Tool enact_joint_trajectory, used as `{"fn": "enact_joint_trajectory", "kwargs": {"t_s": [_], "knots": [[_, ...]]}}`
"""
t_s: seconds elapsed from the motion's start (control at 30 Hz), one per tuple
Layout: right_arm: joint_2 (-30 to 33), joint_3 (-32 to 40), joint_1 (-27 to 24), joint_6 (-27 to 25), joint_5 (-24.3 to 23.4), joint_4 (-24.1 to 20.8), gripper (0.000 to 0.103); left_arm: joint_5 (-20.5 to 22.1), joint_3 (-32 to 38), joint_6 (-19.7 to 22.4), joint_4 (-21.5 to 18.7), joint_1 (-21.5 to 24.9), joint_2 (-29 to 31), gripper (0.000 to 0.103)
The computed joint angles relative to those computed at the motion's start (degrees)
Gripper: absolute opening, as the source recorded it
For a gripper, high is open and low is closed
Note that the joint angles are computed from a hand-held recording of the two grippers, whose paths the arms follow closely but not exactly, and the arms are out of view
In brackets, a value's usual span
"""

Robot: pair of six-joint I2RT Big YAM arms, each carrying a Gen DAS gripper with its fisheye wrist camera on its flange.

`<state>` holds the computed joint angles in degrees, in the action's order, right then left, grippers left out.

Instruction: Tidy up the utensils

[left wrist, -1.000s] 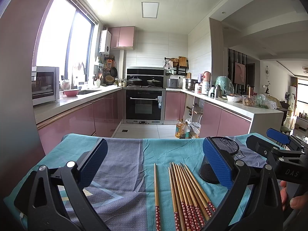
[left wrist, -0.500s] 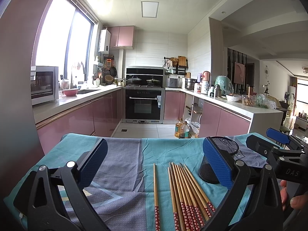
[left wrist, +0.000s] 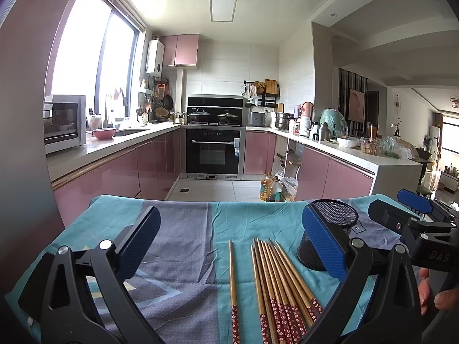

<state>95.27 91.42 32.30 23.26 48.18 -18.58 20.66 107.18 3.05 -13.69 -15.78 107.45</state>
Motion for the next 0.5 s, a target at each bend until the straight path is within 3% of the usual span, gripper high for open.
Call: {"fn": "enact_joint_trajectory", "kwargs": {"t_s": [0.33, 0.5], "knots": [[0.03, 0.25, -0.8, 2.62, -3.18, -4.67, 0.096, -0.4, 2.1, 1.89, -3.55, 0.01, 0.95, 0.097], [1.2, 1.91, -1.37, 5.16, -8.4, -10.32, 0.078, -0.81, 5.06, 4.78, -7.8, 0.06, 2.74, 0.097]]}}
